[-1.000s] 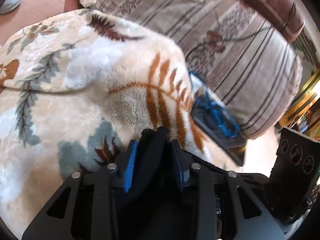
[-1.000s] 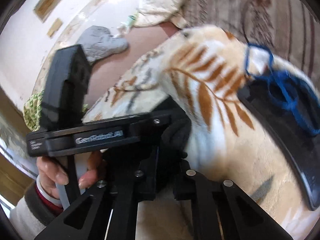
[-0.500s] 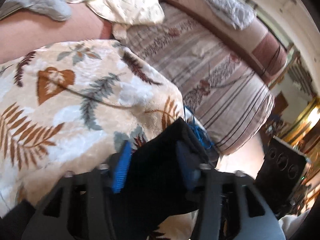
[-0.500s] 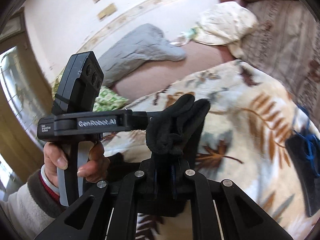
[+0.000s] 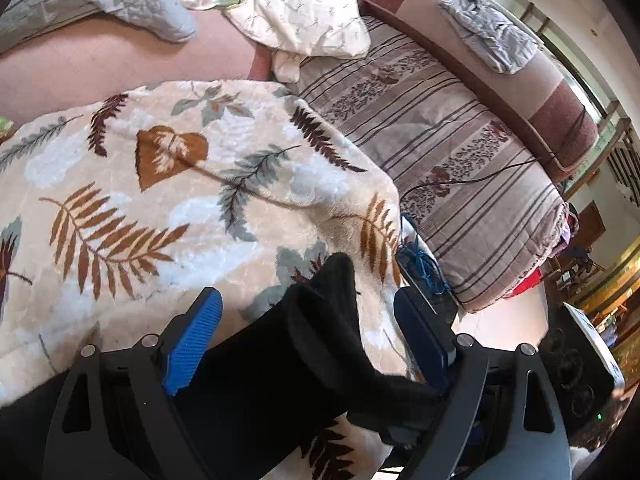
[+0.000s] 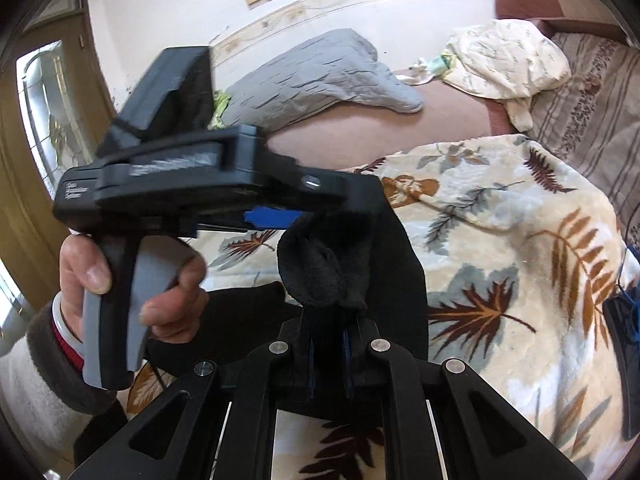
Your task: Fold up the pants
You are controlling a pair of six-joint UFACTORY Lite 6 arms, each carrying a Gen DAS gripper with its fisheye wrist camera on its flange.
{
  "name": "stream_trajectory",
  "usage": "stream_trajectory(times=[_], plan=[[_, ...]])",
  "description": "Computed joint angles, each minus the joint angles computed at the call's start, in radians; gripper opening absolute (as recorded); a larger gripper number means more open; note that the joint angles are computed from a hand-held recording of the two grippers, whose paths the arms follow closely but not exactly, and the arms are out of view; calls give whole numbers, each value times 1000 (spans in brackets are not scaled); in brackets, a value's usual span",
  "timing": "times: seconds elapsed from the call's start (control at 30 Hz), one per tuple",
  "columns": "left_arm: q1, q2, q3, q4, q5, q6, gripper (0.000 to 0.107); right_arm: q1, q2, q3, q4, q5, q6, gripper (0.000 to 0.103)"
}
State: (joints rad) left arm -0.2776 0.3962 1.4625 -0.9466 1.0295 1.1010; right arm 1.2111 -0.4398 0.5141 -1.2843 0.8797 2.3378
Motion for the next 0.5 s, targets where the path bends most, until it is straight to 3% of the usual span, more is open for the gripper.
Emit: stream_trajectory(times=[0.07, 0.1, 0.33, 0.5], plan=[[-6, 18, 12, 22, 6, -25, 27, 12, 11, 11, 5, 7, -2, 9], [-8, 18, 12, 37, 7, -35, 18, 13, 9, 10, 5, 5, -5, 9], [57, -65, -18, 50, 39, 5, 15, 34, 58, 91, -3, 11, -45, 9], [159, -77, -26, 74, 69, 45, 15, -2, 194, 204, -57, -72, -57, 9]])
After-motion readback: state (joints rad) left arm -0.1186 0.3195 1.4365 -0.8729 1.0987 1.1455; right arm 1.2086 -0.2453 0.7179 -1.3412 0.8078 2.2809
